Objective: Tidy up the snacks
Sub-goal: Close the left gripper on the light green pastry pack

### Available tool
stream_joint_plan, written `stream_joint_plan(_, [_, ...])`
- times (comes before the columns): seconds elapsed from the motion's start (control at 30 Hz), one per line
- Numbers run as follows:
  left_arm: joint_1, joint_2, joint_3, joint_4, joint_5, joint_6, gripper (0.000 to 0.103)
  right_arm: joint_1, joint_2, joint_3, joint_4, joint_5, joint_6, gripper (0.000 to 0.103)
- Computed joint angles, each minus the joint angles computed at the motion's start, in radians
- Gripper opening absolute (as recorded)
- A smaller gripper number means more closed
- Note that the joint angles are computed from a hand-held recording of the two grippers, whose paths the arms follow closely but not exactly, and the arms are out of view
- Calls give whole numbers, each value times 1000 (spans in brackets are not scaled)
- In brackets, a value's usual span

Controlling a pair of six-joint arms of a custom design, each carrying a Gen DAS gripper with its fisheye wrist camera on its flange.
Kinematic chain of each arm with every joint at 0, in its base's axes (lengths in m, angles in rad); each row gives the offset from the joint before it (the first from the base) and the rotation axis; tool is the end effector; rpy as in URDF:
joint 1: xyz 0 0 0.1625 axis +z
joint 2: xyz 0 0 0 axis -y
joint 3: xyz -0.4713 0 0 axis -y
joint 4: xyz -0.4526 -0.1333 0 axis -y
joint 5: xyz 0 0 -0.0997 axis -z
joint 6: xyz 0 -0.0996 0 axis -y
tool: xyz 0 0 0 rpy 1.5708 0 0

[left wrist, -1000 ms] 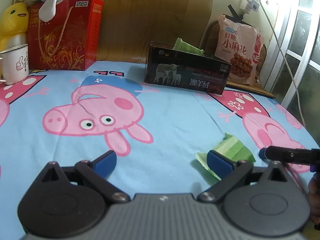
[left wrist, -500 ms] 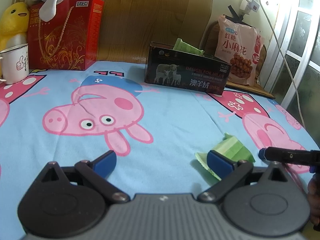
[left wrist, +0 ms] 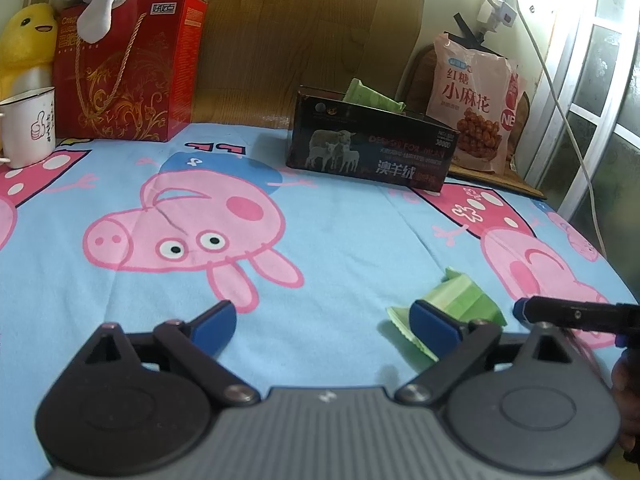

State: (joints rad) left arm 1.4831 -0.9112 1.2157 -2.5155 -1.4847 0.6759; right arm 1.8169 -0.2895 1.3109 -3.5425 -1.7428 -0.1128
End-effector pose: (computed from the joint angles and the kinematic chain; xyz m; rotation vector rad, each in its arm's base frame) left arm 0.0660 -0.8689 0.3792 0.9900 2.5713 -0.8397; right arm 0.3139 -0.7726 -0.0649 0.3647 -2.6828 1.4040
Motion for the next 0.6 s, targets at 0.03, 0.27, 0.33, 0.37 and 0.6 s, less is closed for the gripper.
stream_joint_plan(0.03, [1,-1,0,2,-5,3,91,1,0,0,2,-2,-5,51])
stream_joint_plan(0.27, [27,-4,-39,94,-110,-49,82,18,3,-7,54,-16,-106,51])
stream_joint_plan(0.33, [39,-6,-59,146,-151,-90,82,19,2,-6,58,-20,-118,51])
stream_joint_plan(0.37, [44,-7,-69,178,-171,-106,81,20,2,-5,60,-21,-118,51])
stream_joint_plan(0.6, [60,-3,-121,379,-272,-140,70,37,14,-38,119,-53,-168,50])
